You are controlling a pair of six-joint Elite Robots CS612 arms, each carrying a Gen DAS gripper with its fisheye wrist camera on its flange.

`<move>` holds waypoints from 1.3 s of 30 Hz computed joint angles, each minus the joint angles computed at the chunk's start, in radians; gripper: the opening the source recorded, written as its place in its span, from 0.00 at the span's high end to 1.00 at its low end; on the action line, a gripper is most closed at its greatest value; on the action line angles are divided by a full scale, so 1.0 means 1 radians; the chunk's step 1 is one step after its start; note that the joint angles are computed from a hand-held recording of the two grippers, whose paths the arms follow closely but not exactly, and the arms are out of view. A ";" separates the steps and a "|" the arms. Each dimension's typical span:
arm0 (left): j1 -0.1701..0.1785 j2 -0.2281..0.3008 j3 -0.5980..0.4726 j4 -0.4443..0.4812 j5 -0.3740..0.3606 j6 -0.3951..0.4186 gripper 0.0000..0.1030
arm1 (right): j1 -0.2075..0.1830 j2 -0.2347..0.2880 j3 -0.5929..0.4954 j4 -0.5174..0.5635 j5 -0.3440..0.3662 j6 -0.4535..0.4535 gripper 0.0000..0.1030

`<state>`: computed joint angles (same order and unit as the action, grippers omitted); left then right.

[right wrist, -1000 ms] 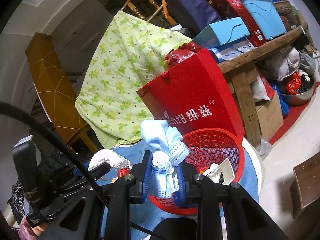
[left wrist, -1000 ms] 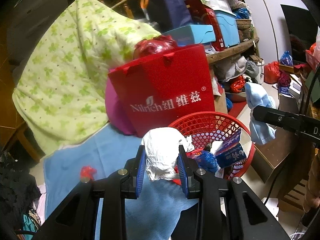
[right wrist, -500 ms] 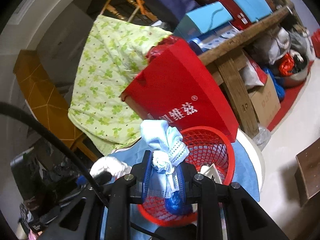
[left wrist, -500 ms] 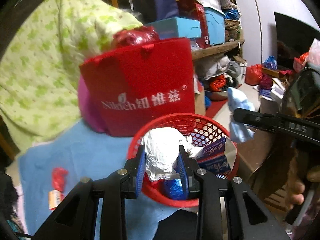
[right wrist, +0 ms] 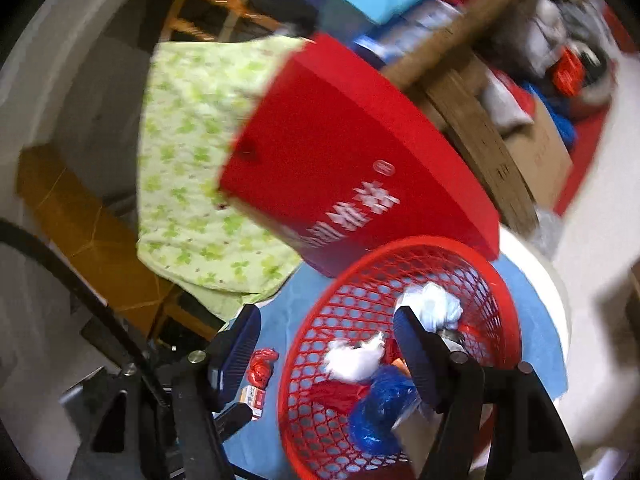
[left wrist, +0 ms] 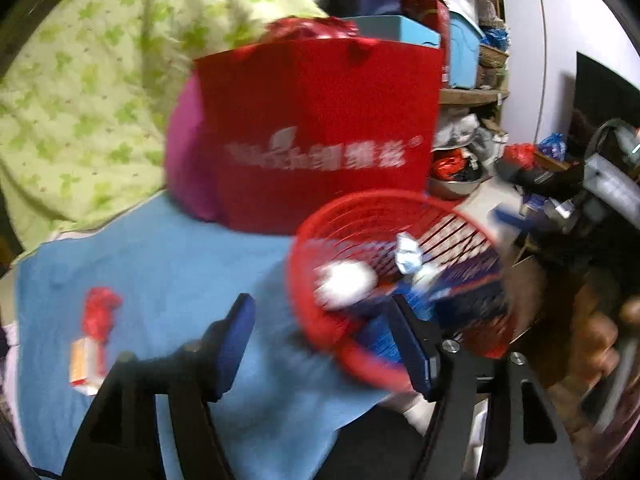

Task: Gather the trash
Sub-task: 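Open both grippers over the red basket to drop the tissue and cloth, then move both grippers back over the medicine box and red bag on the towel, then grasp the orange-white medicine box with the left gripper while the right grasps the red bag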

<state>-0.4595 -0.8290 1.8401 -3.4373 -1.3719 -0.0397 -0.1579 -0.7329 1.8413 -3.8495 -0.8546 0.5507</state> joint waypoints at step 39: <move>0.369 0.165 -0.089 -0.006 -0.127 -0.434 0.30 | 0.443 0.406 -1.040 1.369 -0.110 -0.418 0.29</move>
<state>-0.0907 -0.6637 1.7513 -3.4430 -1.4986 -0.4738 0.2854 -0.3270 0.8011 -2.4807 -0.9648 0.1322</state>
